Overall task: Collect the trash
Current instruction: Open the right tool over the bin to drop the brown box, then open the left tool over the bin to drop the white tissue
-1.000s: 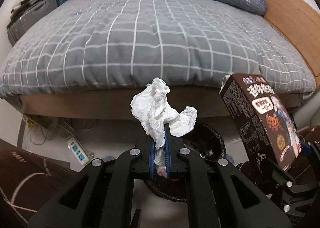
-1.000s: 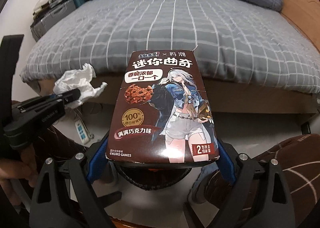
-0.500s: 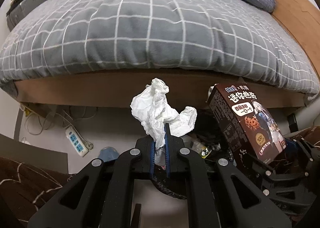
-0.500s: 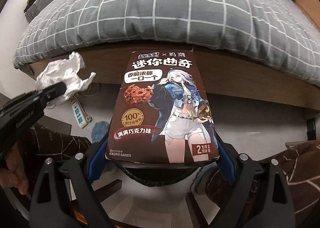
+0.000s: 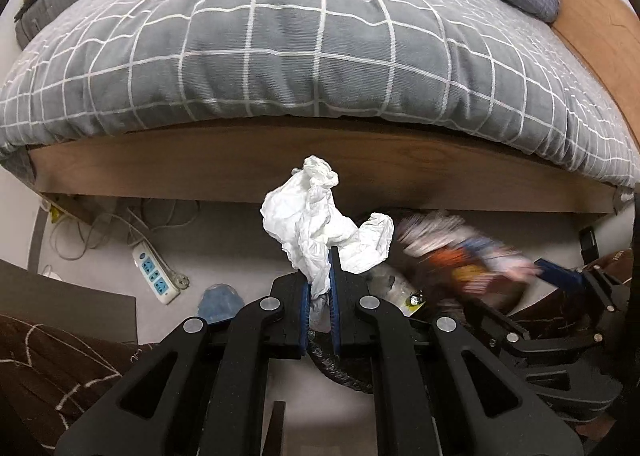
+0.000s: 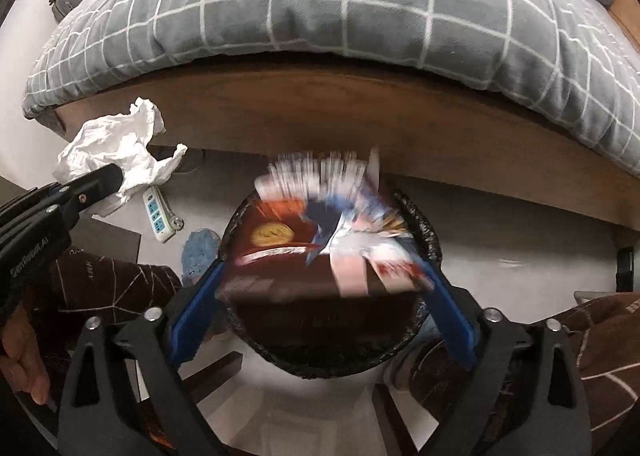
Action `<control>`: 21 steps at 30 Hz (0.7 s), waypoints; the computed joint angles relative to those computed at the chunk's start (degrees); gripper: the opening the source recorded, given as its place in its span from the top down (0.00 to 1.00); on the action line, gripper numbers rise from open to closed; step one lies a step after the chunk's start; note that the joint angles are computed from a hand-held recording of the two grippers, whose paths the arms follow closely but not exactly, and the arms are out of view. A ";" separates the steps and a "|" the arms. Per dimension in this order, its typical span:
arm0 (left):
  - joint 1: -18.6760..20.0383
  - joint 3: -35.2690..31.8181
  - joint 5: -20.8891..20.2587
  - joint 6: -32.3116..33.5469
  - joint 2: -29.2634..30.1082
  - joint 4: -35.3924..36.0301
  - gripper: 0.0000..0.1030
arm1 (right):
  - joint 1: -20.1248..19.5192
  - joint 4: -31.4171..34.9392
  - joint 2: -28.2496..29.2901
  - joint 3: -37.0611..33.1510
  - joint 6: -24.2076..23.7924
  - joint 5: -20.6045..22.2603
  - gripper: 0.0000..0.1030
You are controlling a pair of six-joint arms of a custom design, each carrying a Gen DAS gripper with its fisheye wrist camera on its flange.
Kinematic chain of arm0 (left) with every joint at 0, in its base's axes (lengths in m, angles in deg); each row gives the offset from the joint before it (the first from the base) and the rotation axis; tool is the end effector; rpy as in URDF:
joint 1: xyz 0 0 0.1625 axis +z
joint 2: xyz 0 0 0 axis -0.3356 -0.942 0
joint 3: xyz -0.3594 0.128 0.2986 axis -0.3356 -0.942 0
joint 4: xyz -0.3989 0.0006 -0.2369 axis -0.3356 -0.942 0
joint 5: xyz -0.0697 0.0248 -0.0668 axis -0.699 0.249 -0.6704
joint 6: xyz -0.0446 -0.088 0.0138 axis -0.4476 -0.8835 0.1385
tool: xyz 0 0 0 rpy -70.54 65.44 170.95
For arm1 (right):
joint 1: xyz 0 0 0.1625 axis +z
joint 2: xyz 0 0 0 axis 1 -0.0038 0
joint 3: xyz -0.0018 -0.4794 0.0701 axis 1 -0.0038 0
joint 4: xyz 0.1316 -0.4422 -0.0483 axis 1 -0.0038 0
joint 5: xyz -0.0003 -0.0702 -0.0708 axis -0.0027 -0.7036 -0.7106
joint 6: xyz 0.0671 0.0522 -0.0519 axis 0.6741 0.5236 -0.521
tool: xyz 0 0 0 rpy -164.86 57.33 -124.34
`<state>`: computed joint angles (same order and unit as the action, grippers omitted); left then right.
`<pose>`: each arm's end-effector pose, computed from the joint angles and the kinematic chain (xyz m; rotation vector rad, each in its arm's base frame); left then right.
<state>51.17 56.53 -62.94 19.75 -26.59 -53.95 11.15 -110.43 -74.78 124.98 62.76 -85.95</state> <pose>-0.3118 -0.4198 0.1016 0.3969 2.4352 -0.4279 0.1426 -0.3989 0.2295 0.1659 -2.3695 0.3753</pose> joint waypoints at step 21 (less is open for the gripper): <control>-2.37 -6.18 -7.04 7.66 11.71 -7.41 0.92 | -6.77 -9.20 -12.80 2.34 -7.21 -2.85 0.07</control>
